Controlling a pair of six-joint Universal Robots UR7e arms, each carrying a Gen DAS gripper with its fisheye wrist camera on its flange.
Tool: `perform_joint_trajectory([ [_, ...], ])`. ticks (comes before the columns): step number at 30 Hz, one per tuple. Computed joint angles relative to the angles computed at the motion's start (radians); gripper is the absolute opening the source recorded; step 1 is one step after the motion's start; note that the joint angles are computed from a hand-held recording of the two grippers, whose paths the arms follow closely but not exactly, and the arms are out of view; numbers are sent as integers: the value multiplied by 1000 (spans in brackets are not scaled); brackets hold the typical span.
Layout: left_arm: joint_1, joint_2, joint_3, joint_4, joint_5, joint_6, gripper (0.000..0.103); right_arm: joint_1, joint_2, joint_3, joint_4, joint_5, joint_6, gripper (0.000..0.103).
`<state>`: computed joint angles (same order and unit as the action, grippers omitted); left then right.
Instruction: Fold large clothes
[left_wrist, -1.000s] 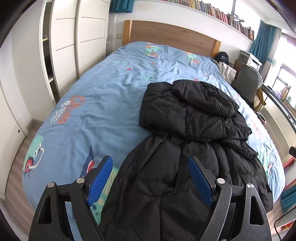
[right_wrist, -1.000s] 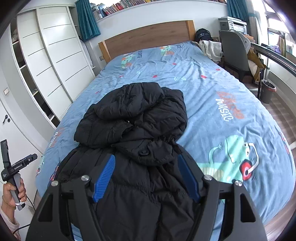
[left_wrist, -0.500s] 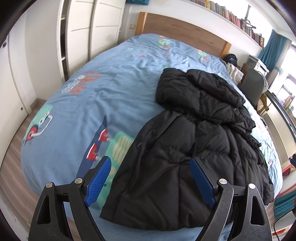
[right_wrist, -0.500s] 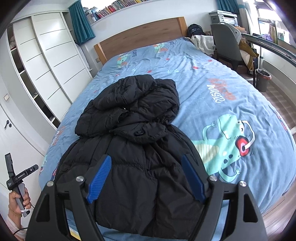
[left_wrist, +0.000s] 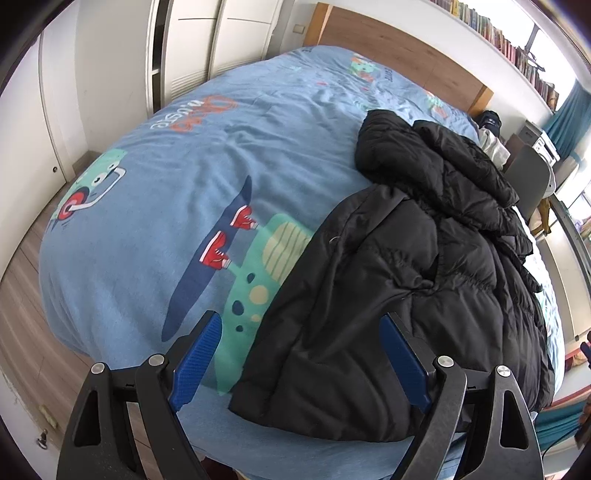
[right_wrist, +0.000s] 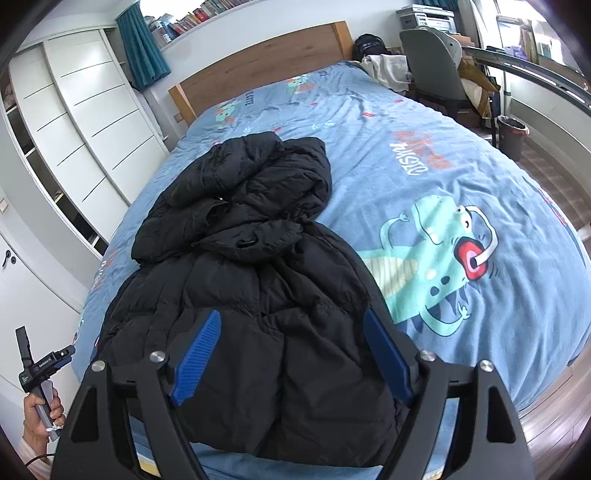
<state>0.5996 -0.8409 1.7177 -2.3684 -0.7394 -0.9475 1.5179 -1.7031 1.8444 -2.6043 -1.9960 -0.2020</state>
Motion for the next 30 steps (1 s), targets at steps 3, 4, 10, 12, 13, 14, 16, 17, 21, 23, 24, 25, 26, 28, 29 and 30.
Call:
perform_joint_trajectory([
  [3,9,-9,12,0,-8,-10,87,-24,-8,8,-1,8,6,82],
  [4,11,-10,14,-3,-9,-11,87,-32,-10,10,1,10,7,83],
  [10,37,-6,23,-42,-57,7,88,-89,-20,26,15,37,11,83],
  [12,52,5,16,-53,-83,15,88,-110,-22,33,22,48,16,84],
  [13,56,10,12,-53,-89,15,88,-123,-23,37,26,57,19,84],
  [14,63,16,8,-55,-98,18,88,-136,-24,40,32,66,22,84],
  [16,77,29,0,-62,-115,25,88,-156,-25,44,45,75,26,84],
  [17,88,38,-5,-61,-126,24,88,-166,-25,44,54,77,29,84],
  [21,119,63,-9,-98,-189,42,88,-214,-23,44,83,88,50,84],
  [23,133,71,-5,-131,-228,54,88,-237,-24,45,92,104,57,84],
  [24,142,76,-3,-147,-254,60,90,-252,-25,47,96,114,60,84],
  [25,147,78,0,-162,-269,63,90,-264,-26,50,98,124,60,84],
  [26,151,78,4,-177,-281,66,91,-283,-28,50,113,151,64,84],
  [28,165,72,27,-238,-332,67,91,-320,-31,49,150,216,70,84],
  [29,170,68,35,-256,-352,67,91,-337,-32,49,168,249,73,85],
  [30,180,62,50,-295,-400,72,91,-360,-33,50,194,297,76,85],
])
